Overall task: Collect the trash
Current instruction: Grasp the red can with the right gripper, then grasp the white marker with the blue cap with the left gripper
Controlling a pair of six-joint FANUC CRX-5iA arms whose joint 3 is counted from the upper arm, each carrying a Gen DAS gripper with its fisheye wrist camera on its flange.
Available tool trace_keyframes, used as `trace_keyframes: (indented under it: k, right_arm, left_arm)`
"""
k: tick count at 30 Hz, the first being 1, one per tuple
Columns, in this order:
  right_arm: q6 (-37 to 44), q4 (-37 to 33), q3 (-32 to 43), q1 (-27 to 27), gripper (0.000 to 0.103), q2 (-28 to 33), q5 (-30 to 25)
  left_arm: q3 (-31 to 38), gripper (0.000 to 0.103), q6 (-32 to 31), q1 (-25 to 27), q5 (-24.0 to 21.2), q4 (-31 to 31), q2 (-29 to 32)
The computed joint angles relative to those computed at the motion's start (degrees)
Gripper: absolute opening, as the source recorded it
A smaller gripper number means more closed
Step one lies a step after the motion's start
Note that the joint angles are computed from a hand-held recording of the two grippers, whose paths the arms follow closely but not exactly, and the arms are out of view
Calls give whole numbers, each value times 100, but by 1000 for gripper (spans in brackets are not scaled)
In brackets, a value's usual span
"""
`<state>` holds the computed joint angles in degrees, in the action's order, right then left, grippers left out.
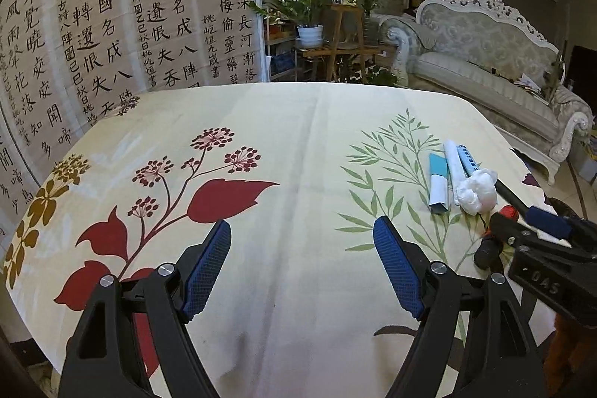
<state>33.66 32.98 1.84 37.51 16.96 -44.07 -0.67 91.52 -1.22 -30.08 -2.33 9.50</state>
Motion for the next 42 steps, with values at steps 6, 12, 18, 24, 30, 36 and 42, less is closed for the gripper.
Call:
trace_keyframes:
  k: [6,12,18,24,30,36,42]
  right_arm:
    - [23,1,-103,3,56,-65,-144]
    - [63,-2,-249,-3,51,-174,-103]
    - [366,-161,-292,-18,23,-225,-10]
    - [367,-47,-559,-21,23,-400,91]
    - [21,297,-947,-54,23,-636,41]
    - [-233,415,-1158,-212,23,-786,28]
    - [-239,403,-1200,-301,23,-792,161]
  left_arm:
    - [-86,76,-450,31,94,452,51]
    - [-100,76,-723,-31,129,689,105]
    - [-39,76,-781,-116,78,717,165]
    - [78,76,-739,-210,-41,683,251]
    - [182,76,-777,-360,-80,669,326]
    - [344,76,-763,-490,-174,589,450]
    - [517,76,-626,-579,-291,433,550]
